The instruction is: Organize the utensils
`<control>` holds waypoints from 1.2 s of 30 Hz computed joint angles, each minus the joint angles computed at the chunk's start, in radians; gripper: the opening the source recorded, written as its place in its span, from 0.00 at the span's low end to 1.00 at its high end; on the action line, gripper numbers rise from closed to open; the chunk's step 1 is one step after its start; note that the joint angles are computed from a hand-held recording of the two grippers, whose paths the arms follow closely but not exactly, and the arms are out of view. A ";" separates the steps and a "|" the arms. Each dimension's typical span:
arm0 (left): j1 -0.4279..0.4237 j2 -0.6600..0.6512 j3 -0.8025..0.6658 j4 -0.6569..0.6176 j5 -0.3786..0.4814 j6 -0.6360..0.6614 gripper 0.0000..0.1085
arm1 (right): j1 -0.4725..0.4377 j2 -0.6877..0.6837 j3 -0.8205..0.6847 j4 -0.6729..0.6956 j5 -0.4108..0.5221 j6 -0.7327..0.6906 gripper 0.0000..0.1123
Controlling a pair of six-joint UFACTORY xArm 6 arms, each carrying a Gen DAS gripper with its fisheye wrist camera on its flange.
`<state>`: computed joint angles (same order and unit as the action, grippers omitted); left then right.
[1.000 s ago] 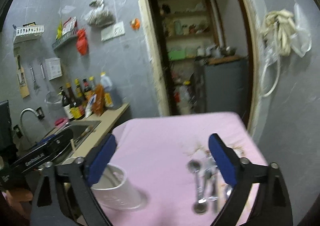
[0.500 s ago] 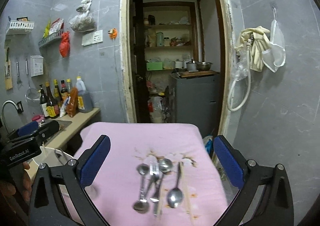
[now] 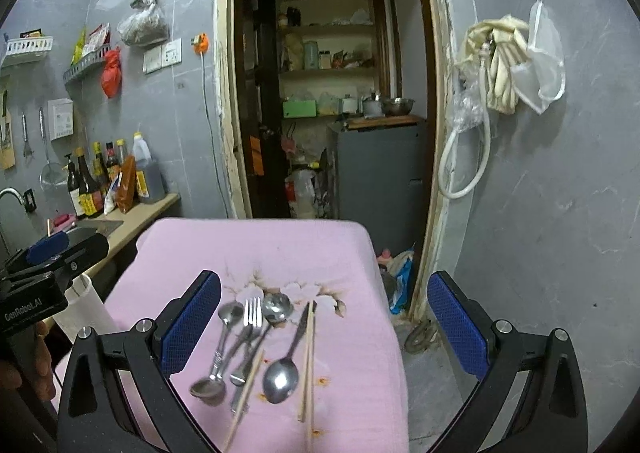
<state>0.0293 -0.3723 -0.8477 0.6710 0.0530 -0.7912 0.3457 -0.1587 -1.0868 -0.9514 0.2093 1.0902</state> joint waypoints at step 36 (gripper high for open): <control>-0.077 0.610 -0.491 -1.116 0.462 0.730 0.41 | 0.008 0.637 -0.507 1.520 0.353 -1.292 0.26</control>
<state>-0.0478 0.2379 -1.3388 -0.4447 0.5152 -0.0613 0.3532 0.4780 -1.5942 0.5690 0.5619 -0.2017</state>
